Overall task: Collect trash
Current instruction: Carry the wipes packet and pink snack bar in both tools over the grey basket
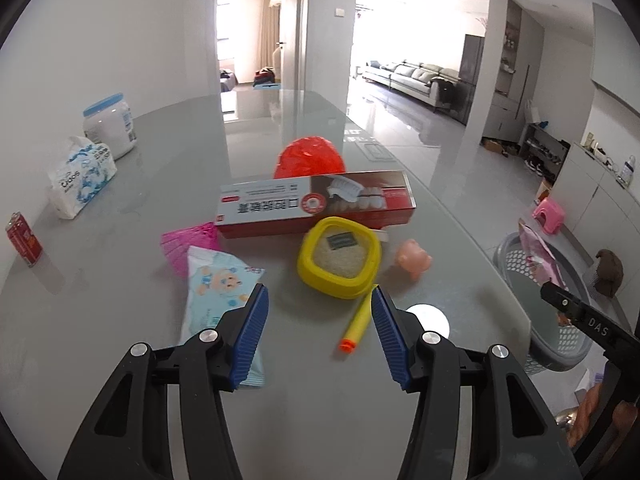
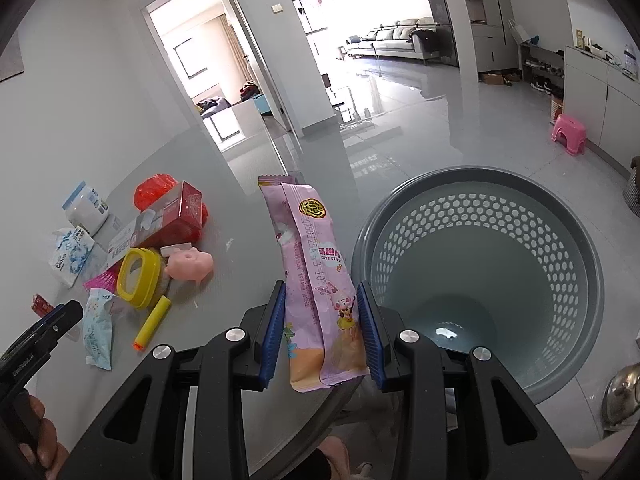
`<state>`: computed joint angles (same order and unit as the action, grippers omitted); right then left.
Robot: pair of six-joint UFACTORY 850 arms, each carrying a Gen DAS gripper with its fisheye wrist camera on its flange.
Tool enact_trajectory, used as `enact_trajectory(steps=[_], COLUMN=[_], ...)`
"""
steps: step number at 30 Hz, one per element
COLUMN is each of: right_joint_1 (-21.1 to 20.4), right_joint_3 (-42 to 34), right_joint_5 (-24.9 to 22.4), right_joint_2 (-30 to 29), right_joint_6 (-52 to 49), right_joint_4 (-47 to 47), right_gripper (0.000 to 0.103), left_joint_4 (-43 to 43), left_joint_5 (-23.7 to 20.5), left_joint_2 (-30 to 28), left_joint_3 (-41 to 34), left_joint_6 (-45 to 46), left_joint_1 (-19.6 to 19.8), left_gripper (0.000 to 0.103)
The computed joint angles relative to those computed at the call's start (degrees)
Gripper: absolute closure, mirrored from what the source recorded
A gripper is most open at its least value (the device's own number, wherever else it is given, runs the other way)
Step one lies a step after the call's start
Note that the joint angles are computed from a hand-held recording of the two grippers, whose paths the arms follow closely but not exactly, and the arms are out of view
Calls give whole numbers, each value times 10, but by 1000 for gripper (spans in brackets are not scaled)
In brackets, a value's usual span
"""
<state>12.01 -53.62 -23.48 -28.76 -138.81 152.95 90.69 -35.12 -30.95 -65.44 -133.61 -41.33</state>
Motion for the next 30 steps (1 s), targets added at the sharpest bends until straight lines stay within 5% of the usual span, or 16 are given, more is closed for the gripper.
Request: enact_trajectory(steps=[6, 19, 27, 30], right_joint_1=[6, 17, 21, 20], right_joint_3=[-14, -28, -34, -33], right_joint_5=[-1, 18, 24, 21], right_joint_2=[-10, -17, -20, -20], right_joint_6=[37, 39, 59, 66], right_joint_4=[-44, -47, -71, -79], right_gripper=[68, 68, 68, 68], left_joint_4=[-65, -111, -78, -64], left_joint_5=[-10, 83, 125, 117], left_joint_2=[2, -34, -31, -24], left_joint_3=[15, 1, 13, 18], left_joint_6=[38, 101, 63, 46], left_joint_1=[26, 89, 101, 95], left_gripper=[40, 30, 56, 57])
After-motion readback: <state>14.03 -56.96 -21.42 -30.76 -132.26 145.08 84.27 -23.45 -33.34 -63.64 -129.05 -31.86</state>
